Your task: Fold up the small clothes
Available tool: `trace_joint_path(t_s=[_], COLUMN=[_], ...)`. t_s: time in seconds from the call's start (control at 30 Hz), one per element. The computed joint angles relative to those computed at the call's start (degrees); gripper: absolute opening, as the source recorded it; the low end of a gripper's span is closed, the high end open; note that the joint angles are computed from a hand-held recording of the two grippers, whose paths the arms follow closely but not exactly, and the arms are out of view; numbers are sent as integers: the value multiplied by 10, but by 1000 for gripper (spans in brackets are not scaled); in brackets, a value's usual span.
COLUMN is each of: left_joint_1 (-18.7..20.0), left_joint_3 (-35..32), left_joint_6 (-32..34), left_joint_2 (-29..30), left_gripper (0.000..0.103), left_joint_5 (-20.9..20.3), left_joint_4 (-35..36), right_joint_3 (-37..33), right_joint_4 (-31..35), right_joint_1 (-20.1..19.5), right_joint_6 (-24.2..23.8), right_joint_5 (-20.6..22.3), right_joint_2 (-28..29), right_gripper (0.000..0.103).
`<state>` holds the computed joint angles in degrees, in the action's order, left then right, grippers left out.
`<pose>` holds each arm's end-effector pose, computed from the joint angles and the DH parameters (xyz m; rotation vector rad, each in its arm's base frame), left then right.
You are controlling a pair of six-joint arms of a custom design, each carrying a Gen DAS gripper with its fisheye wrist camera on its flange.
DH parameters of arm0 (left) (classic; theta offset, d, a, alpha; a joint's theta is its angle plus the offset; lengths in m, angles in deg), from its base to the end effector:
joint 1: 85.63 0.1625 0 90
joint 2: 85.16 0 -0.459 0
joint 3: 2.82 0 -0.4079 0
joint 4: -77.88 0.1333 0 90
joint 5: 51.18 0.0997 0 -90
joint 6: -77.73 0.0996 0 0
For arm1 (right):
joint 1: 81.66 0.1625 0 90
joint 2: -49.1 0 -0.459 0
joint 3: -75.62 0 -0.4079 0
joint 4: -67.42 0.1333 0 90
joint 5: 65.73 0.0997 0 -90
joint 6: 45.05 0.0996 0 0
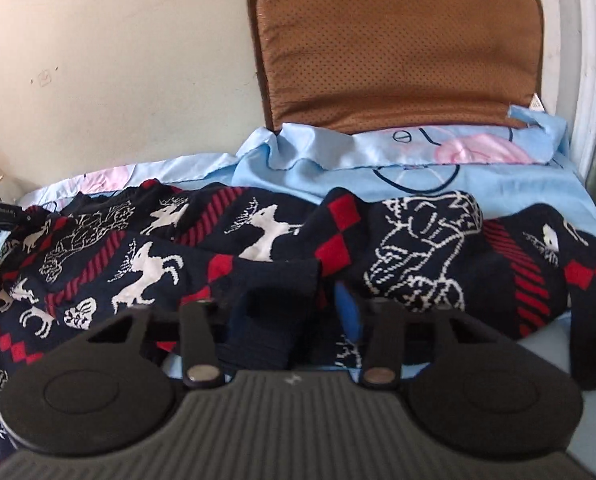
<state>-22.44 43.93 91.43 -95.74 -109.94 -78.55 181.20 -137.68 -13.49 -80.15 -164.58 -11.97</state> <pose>-0.2451 -0.8952 -0.0173 0.7043 2.4671 -0.7689 -0.1281 -0.6369 0.3396 0.1301 -2.1277 1.2461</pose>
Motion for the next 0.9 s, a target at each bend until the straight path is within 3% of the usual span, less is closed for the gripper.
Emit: trace_joint_path(t_s=[0.03, 0.07, 0.1, 0.27, 0.37, 0.5, 0.57, 0.63, 0.73, 0.83, 0.9], left_joint_1=[1, 1, 2, 8, 11, 9, 3, 5, 13, 17, 15], left_joint_3=[7, 13, 21, 54, 41, 28, 24, 31, 66, 100, 112], left_joint_6=[0, 1, 3, -33, -67, -59, -42, -48, -83, -128, -118], left_joint_2=[-2, -4, -7, -21, -11, 3, 11, 7, -12, -36, -48], left_gripper=[32, 30, 30, 26, 27, 36, 51, 51, 51, 49, 47], left_joint_5=[-3, -5, -8, -42, -26, 4, 35, 25, -8, -25, -56], left_joint_4=[-13, -23, -37, -97, -92, -95, -105, -114, -170, -226, -235], right_joint_3=[4, 8, 11, 20, -11, -72, -79, -81, -40, 13, 27], right_joint_4=[-21, -32, -28, -113, -147, -50, -4, 2, -34, -6, 22], right_joint_1=[1, 3, 2, 4, 10, 3, -7, -14, -31, -46, -51], right_joint_6=[-15, -30, -40, -9, -5, 27, 63, 114, 227, 298, 328], right_joint_5=[-5, -5, 7, 52, 50, 9, 10, 39, 94, 171, 210], right_joint_2=[8, 12, 8, -2, 17, 45, 47, 33, 4, -38, -46], right_gripper=[21, 9, 5, 4, 4, 5, 9, 13, 25, 25, 26])
